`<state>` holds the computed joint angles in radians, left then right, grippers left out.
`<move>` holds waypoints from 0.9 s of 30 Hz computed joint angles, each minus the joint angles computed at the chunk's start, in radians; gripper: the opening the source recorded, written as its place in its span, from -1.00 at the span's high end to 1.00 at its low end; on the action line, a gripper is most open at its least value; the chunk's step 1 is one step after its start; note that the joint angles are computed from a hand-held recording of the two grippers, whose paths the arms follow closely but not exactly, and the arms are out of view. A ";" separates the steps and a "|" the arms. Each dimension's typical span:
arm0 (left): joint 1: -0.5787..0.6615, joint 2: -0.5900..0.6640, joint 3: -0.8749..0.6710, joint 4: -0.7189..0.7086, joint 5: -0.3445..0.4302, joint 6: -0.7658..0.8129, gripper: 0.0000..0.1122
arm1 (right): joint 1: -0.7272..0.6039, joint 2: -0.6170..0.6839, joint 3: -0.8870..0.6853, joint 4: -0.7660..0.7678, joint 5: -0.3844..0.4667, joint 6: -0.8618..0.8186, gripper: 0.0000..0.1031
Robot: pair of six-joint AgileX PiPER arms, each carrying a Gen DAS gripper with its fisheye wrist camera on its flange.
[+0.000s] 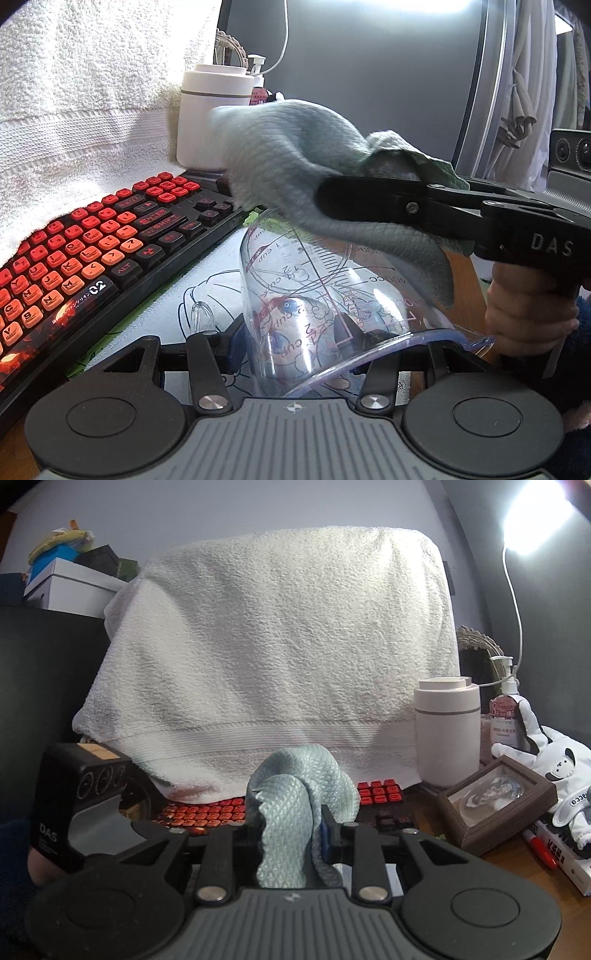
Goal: Clean container
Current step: 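Wipe the cloth back and forth over the cup wall, right gripper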
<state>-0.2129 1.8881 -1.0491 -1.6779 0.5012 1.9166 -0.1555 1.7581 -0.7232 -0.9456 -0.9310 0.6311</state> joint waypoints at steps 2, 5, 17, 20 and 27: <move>0.000 0.001 0.000 -0.001 0.000 0.001 0.13 | -0.025 -0.001 0.005 -0.018 -0.003 0.013 0.51; 0.003 0.003 -0.003 0.003 0.003 -0.003 0.13 | -0.089 -0.002 0.010 -0.108 -0.034 0.089 0.51; -0.001 0.007 -0.003 -0.006 0.001 0.004 0.13 | -0.164 -0.025 0.097 -0.282 -0.191 0.061 0.52; -0.002 0.006 -0.003 -0.007 0.001 0.004 0.13 | -0.140 -0.043 0.109 -0.278 -0.200 0.049 0.51; -0.003 0.003 -0.001 -0.006 0.000 0.002 0.13 | -0.021 -0.068 0.072 -0.201 -0.107 0.032 0.51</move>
